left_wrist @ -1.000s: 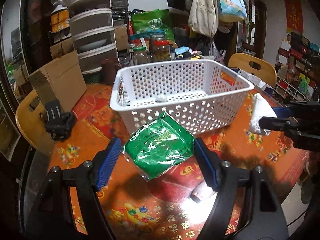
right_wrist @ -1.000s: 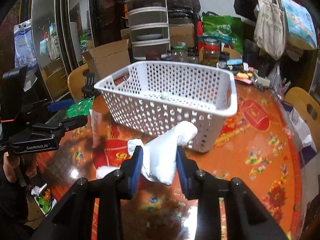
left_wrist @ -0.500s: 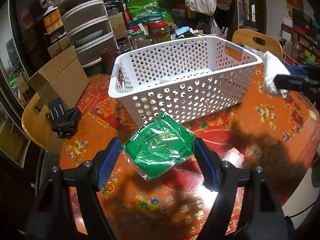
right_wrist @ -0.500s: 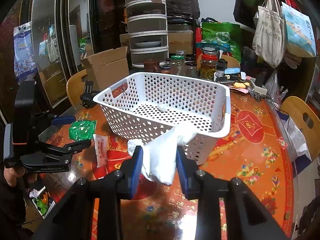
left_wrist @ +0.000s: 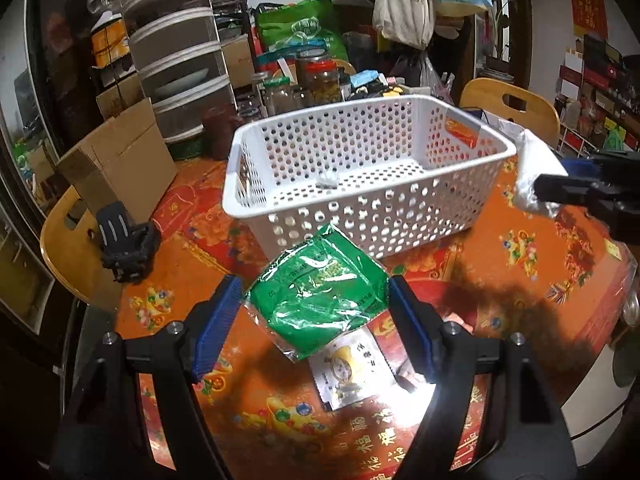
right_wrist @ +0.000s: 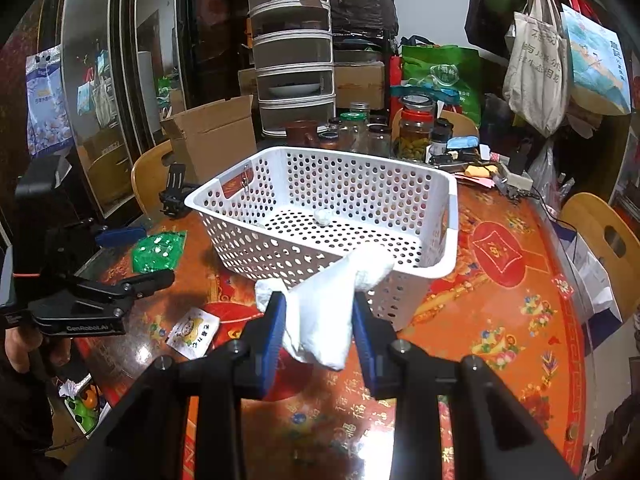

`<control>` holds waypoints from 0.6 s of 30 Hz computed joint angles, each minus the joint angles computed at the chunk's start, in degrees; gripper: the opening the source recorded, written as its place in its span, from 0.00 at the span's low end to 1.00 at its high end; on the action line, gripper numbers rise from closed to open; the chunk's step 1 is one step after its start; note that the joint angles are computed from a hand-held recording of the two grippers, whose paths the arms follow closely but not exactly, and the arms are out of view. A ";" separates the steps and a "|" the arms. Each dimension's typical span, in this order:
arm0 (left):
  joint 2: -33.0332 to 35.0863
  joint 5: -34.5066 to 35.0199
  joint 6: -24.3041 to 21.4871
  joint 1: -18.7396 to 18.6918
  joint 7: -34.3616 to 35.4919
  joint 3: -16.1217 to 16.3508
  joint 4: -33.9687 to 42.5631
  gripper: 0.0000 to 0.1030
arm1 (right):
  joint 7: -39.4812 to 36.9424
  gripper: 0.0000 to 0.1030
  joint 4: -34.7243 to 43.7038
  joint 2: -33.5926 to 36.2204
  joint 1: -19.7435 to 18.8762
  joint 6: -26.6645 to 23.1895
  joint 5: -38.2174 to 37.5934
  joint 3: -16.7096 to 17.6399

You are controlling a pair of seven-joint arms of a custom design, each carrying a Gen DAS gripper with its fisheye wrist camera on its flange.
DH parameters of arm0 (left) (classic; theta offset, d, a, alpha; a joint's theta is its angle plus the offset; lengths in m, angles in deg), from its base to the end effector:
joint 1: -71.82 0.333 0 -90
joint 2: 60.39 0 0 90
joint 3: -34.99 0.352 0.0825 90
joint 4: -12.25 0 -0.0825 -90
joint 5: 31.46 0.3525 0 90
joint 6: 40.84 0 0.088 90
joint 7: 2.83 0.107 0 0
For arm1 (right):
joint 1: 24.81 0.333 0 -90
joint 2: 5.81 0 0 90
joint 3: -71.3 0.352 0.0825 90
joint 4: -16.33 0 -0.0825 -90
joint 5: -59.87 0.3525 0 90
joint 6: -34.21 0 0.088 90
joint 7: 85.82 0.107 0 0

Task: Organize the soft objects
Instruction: 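Lower the green packet and white cloth into the basket and open both grippers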

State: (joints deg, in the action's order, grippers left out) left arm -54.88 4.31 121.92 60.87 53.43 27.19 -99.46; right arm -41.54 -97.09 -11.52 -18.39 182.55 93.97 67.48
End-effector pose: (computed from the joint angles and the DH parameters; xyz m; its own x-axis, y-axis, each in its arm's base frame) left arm 0.5598 -0.2187 0.5676 -0.2018 -0.9730 -0.1119 -0.6255 0.2159 -0.7497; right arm 0.5435 0.0123 0.6357 0.4340 -0.9008 -0.0127 -0.6088 -0.2829 -0.7412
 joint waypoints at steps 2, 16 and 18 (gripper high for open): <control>-0.29 -1.19 0.25 0.23 0.72 -0.13 0.61 0.70 | 0.24 0.31 0.76 0.30 0.00 0.06 0.11 0.03; 10.06 -10.40 -8.94 -0.33 7.11 0.48 21.99 0.70 | 9.57 0.31 16.40 11.71 -1.83 -3.05 -8.32 2.47; 12.83 -12.05 -10.90 -0.85 8.38 0.88 26.26 0.70 | 11.14 0.31 19.45 14.19 -2.27 -4.27 -9.70 3.00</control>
State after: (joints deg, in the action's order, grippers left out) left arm -42.04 -7.74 111.03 60.02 61.81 28.08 -73.20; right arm -30.40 -77.63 2.66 -20.66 178.28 84.27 70.48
